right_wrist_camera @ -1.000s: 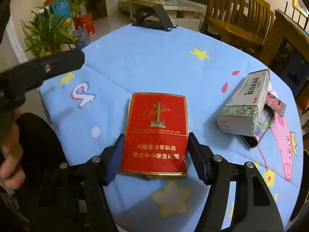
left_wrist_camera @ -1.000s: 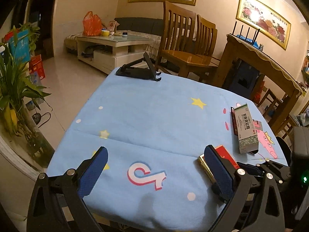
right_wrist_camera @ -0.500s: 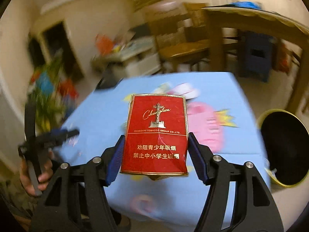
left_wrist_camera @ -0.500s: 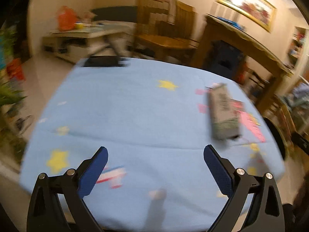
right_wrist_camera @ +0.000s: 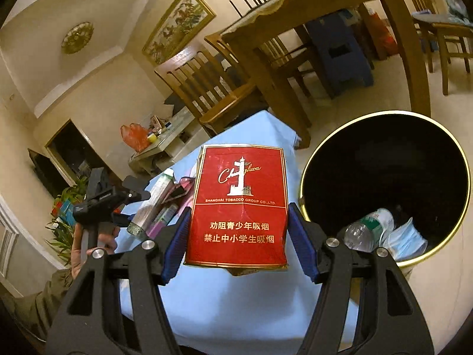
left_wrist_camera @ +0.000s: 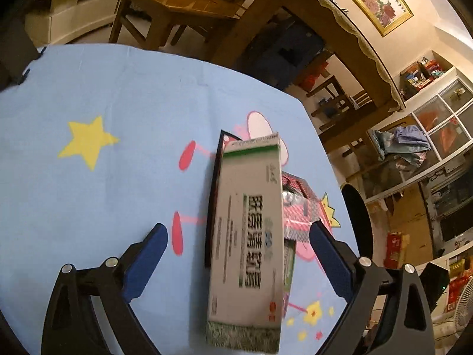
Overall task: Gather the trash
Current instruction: 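Grasp the white-green medicine box with the left tool and lift it, then drop the cigarette pack into the bin with the right tool while the left tool drops the medicine box in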
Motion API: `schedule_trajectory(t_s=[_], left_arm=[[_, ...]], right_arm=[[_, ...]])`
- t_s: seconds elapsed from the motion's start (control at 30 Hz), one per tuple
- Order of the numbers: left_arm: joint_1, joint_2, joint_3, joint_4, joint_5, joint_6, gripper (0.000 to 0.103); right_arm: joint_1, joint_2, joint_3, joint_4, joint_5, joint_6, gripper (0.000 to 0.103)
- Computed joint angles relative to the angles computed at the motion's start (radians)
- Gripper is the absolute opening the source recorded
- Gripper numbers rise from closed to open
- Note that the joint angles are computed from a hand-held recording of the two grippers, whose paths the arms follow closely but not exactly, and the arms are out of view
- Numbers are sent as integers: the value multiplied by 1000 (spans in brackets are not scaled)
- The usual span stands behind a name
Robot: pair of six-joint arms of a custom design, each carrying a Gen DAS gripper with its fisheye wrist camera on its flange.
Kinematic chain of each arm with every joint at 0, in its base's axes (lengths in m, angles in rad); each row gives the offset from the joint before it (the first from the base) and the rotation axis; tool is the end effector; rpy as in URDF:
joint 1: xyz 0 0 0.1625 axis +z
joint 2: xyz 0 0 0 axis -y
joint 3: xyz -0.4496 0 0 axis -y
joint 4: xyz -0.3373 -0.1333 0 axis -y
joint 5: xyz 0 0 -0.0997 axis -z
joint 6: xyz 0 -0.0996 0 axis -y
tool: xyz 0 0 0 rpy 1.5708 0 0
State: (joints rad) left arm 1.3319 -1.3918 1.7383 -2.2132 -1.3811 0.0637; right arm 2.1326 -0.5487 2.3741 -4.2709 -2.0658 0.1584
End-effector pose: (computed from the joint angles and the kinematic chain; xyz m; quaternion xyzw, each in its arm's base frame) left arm 0.0244 -0.5424 0.4259 0.1346 0.9755 -0.1544 0.0805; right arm 0.3017 -0.3180 0.0909 0.0743 -0.8813 0.4625 0.0630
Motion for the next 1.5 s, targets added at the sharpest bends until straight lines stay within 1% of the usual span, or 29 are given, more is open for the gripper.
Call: schedule_trajectory(t_s=[0.07,0.1,0.13,0.17,0.2,0.23,0.27,0.3,0.33,0.43,0.6,0.63,0.7,0.73,0.77,0.87,0.9,0.93,0.97,1.0,1.07,1.1,1.23,1.33,1.5], left_arm=[[-3,-2,7,-8,-2,2,93],[-5,-7,15,-10,-7,9,91],[-9,-13,20,-1,-15,13,89],[-6,-19,24,20,-45,25,83],[-7,-20,24,37,-67,29,75],[-9,-26,29,46,-69,38,73],[-27,-38,56,26,-29,48,65],[-41,-38,66,13,9,55,49],[-50,-39,71,10,36,52,46],[-41,-48,66,6,26,-3,44],[-78,-129,118,-44,83,-11,44],[-88,-151,129,-51,90,-9,44],[-120,-194,157,-88,125,-3,44],[-145,-220,181,-115,163,1,44],[-183,-250,217,-148,226,8,44],[-321,-324,334,-244,455,53,44],[-381,-342,386,-291,549,78,44],[-420,-354,422,-322,607,93,44],[-448,-363,446,-337,641,100,44],[-476,-372,464,-336,655,92,44],[-508,-383,481,-321,652,78,44],[-537,-387,499,-318,668,67,44],[-613,-397,544,-303,690,51,44],[-662,-370,575,-335,703,54,44],[-733,-335,613,-348,712,30,44]], right_arm=[[-9,7,5,-19,7,8,63],[-22,7,12,-24,11,16,63],[-16,11,7,-18,4,29,63],[-23,10,-1,-10,7,30,63],[-14,10,-6,-6,-2,32,63],[-11,10,-7,-6,-8,28,63],[-6,10,-20,7,-14,26,63],[0,10,-22,9,-22,23,63],[13,20,-50,31,-38,28,63],[18,18,-51,35,-54,33,63],[8,25,-26,-24,-70,39,63],[9,26,-24,-29,-74,40,63],[10,27,-20,-38,-80,41,63],[11,28,-20,-41,-85,38,63],[12,28,-20,-43,-90,35,63],[17,30,-23,-41,-100,29,63],[20,30,-25,-36,-106,29,63],[23,28,-27,-29,-115,27,63],[30,29,-32,-21,-126,28,63],[34,29,-33,-14,-134,29,63],[37,27,-34,6,-159,36,63],[36,27,-33,12,-166,41,63],[18,18,-16,9,-174,53,63],[4,1,-15,-8,-206,34,63],[-25,-13,-33,-37,-271,-34,63]])
